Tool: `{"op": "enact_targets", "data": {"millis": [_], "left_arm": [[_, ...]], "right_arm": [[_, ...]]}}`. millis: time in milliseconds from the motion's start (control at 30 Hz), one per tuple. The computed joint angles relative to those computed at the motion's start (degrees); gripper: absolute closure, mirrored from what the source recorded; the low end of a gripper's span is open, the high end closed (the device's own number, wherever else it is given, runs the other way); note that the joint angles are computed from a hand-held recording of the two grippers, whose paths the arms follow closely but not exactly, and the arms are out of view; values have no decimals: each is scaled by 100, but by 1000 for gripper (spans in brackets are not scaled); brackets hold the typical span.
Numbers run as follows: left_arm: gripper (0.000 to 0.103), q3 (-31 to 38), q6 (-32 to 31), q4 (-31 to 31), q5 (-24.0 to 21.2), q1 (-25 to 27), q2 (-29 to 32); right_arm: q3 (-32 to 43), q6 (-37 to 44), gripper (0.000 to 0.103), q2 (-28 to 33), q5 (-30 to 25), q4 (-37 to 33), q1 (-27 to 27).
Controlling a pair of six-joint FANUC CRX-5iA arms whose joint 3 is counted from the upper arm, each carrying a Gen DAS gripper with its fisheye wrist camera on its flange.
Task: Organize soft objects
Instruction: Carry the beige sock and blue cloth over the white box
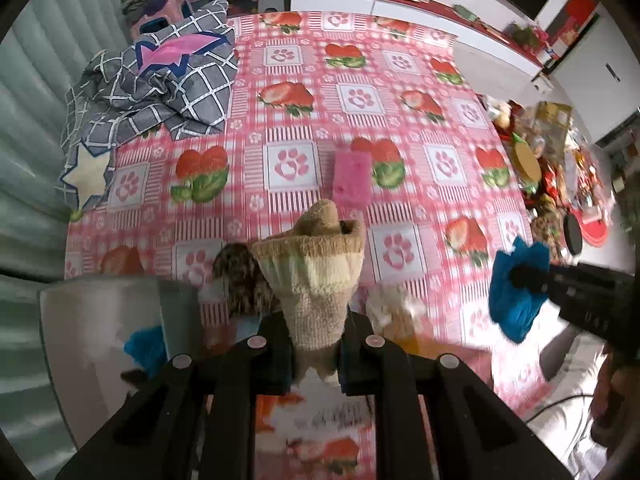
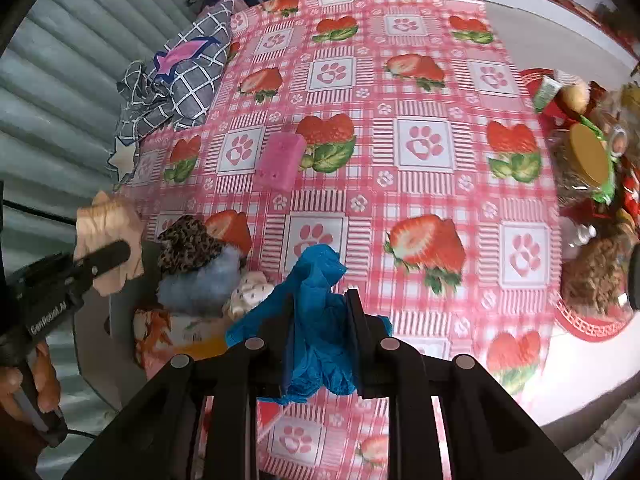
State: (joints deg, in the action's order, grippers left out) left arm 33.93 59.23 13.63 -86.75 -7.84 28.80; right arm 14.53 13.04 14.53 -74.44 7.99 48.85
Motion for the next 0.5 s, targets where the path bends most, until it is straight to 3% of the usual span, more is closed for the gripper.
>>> {"op": "enact_targets", "data": {"millis": [500], "left_arm": [[86, -1674, -1209, 75, -123, 677, -1413]], "right_arm": [[-61, -1606, 80, -316, -586, 487, 1132]]}}
